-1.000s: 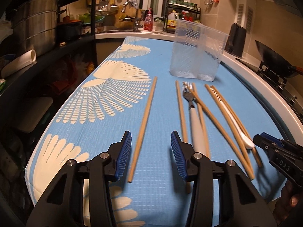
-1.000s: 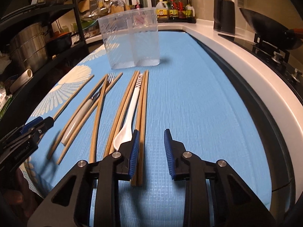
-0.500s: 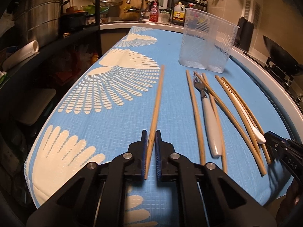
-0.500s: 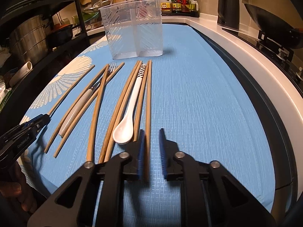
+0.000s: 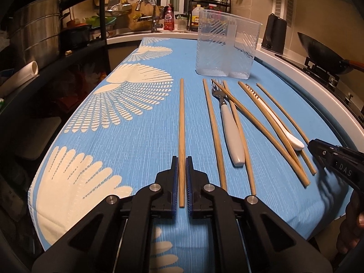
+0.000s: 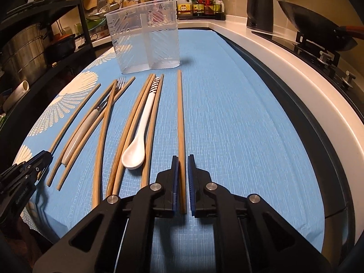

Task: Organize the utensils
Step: 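Lift the held chopsticks upright off the cloth with both tools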

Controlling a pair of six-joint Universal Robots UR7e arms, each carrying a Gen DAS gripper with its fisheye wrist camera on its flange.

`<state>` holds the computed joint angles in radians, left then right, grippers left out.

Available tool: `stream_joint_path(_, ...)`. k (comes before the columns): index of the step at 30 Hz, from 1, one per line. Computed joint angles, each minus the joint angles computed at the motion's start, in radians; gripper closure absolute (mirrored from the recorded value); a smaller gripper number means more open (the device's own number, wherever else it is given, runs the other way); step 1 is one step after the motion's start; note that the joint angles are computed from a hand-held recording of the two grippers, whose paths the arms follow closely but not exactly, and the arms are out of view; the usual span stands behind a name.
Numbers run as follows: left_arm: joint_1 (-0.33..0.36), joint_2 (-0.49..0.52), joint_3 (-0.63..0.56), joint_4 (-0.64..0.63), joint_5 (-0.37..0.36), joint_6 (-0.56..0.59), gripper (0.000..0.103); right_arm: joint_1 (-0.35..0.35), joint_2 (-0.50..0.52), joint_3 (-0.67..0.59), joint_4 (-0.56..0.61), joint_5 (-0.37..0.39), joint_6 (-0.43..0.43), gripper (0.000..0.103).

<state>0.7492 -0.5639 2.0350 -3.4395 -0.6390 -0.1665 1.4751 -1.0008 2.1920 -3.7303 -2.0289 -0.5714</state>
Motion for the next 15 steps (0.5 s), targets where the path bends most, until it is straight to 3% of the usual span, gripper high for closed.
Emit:
stream_joint_path(9, -0.004, 0.025, 0.026, -0.138, -0.006, 0.091, 0.096, -0.013, 0.056, 0.042, -0.198, 0.04, -0.077, 0.093)
stream_joint_path(15, -0.002, 0.047, 0.02, -0.199, -0.005, 0.133, 0.096, -0.02, 0.076, 0.048, -0.262, 0.06, -0.105, 0.093)
